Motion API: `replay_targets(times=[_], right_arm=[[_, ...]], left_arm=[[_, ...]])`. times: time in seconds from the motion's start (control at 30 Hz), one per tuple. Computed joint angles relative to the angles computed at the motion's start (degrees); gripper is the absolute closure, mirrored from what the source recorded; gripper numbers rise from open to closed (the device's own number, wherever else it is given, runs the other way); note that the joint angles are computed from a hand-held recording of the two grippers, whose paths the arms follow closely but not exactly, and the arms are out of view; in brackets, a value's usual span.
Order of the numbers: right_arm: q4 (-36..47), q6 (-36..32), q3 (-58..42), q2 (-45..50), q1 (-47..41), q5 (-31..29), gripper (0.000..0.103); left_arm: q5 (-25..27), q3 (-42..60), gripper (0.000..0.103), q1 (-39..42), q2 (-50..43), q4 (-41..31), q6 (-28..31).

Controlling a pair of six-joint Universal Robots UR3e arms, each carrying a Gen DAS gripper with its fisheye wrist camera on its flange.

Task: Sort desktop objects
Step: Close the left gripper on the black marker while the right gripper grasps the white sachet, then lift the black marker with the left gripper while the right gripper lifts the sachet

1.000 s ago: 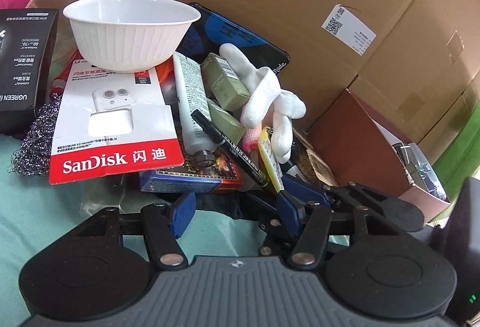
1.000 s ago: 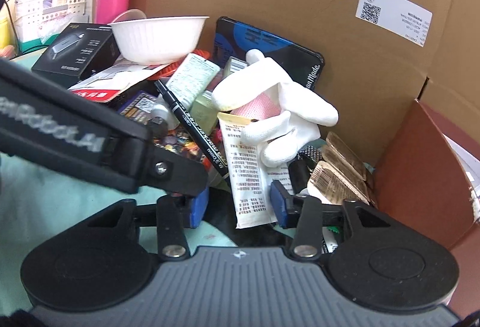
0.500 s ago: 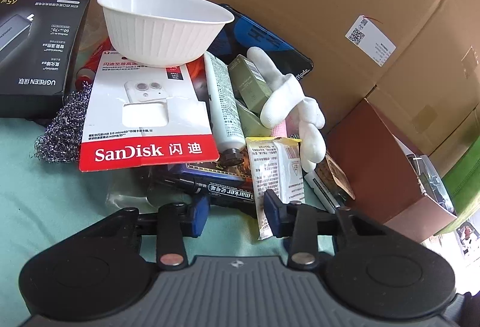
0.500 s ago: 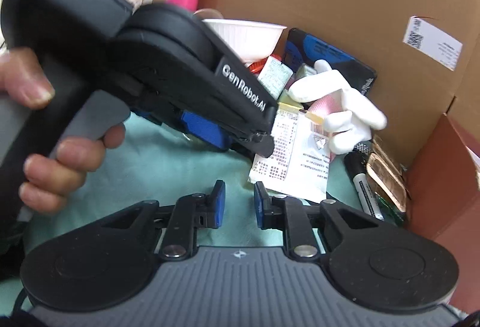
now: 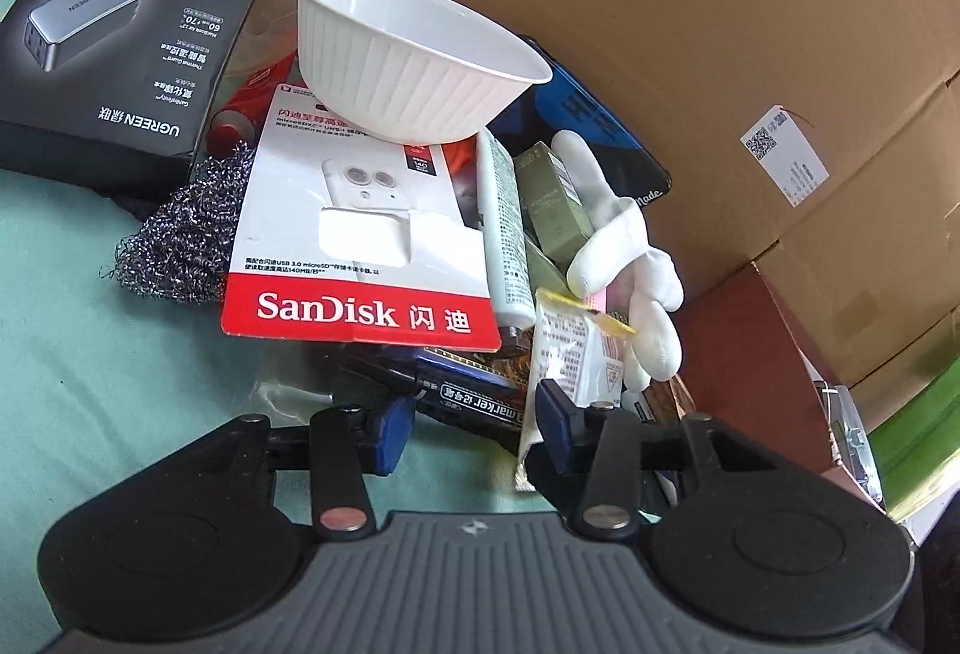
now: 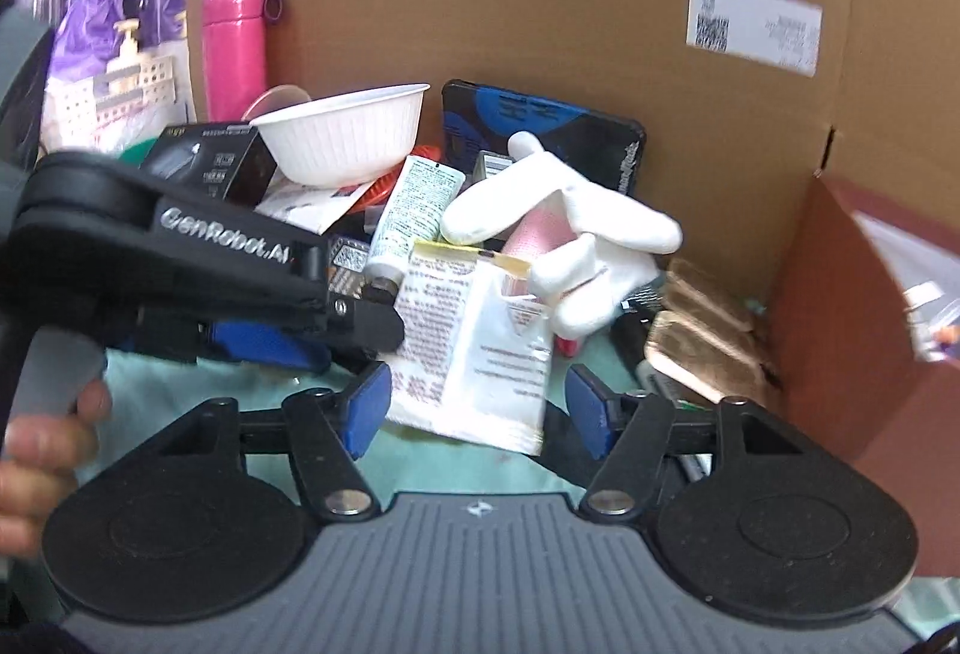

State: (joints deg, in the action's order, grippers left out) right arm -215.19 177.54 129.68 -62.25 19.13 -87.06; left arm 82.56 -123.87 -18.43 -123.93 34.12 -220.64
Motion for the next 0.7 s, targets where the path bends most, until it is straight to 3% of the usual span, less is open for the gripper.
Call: replay_targets(times=[0.07, 0.17, 0.23, 0.27, 0.37, 0.47, 0.7], right_arm=[[1.0, 2.0, -1.8, 1.1, 0.0, -0.1, 0.021], [2.3, 3.7, -3.7, 2.7, 0.1, 0.0, 0.020], [2.7, 3.5, -4.2, 3.5, 0.0, 0.5, 0.025], [4.6, 3.4, -4.5, 3.1, 0.3, -0.3, 0.035], [4.6, 2.8, -2.5, 1.4, 1.0, -2.4, 0.037], [0.7, 2.2, 2.7, -1.4, 0.7, -2.9, 0.049], [-4.8, 1.4, 16.2, -8.0, 0.2, -6.0, 0.050]], left_arm=[[-0.2, 0.0, 0.055, 0.2, 0.0, 0.1, -0.5], [-0.3, 0.1, 0.052, 0.1, 0.2, -0.3, -0.4], [-0.4, 0.3, 0.052, 0.1, 0.2, -0.5, 0.1], [-0.5, 0.3, 0.052, 0.2, 0.2, -0.6, 0.1], [-1.0, 0.2, 0.052, 0.6, 0.0, -0.1, 0.1], [0.2, 0.8, 0.055, -0.1, -0.2, -0.6, 0.4], [5.1, 1.7, 0.067, -3.0, -0.1, -2.3, 0.2]])
